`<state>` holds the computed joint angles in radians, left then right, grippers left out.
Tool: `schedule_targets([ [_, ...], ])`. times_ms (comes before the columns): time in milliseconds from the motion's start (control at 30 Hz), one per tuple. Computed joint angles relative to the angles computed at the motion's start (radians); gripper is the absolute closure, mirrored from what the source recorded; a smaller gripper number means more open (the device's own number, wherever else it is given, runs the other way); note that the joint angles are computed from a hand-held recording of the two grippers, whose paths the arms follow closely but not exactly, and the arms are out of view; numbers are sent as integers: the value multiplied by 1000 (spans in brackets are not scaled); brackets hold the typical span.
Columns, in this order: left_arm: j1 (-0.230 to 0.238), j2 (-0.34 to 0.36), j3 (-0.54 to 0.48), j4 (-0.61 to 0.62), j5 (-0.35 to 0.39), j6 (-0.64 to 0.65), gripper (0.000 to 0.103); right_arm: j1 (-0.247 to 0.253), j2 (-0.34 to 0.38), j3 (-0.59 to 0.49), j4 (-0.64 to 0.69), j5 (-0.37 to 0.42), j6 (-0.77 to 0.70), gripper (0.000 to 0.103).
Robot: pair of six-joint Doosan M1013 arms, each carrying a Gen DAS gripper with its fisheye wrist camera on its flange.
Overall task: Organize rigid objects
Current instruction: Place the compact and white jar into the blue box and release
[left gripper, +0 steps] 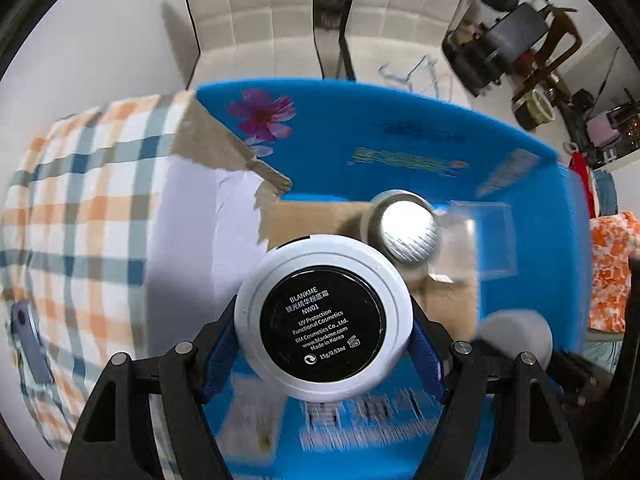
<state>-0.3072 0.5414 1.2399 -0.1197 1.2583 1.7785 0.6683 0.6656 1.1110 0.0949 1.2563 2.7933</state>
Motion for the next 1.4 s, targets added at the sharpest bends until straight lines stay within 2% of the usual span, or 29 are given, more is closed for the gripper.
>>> schedule_targets([
  [133,-2,79,-68,0,56,4,30,-11,51,-56,21,69,-24,63],
  [267,-14,107,-91,38,50,0,30,-18,83,-100,20,117,-37,62],
  [400,-25,129,-113,59,77,5,30,-26,104,-127,27,139,-40,62],
  [600,-22,147,-137,41,116,-4,29,-51,122,-142,70,134,-51,62],
  [800,-23,159,-162,49,159,0,28,-78,91,-80,110,96,-73,60],
  [867,-24,159,-161,55,169,8,26,-84,83,-67,117,86,-90,48],
  [900,-25,157,-158,58,173,12,24,-86,81,-69,114,86,-94,44],
  [967,-22,147,-147,54,166,21,22,-84,78,-74,96,92,-100,24],
  [1000,-21,143,-144,51,164,19,21,-85,76,-79,87,94,-104,21],
  [1067,-16,133,-139,45,161,11,19,-84,73,-89,70,107,-117,20],
  [1100,-14,122,-132,42,152,11,15,-84,71,-92,66,113,-125,20],
  [1133,-11,112,-126,33,143,13,5,-76,74,-104,63,121,-126,19],
  [1167,-9,96,-113,31,130,14,0,-73,72,-108,57,128,-133,19],
  [1267,-10,46,-72,63,76,17,0,-60,67,-127,28,153,-149,19],
  [1400,2,-23,-10,73,28,33,0,-39,42,-128,-4,144,-145,19],
])
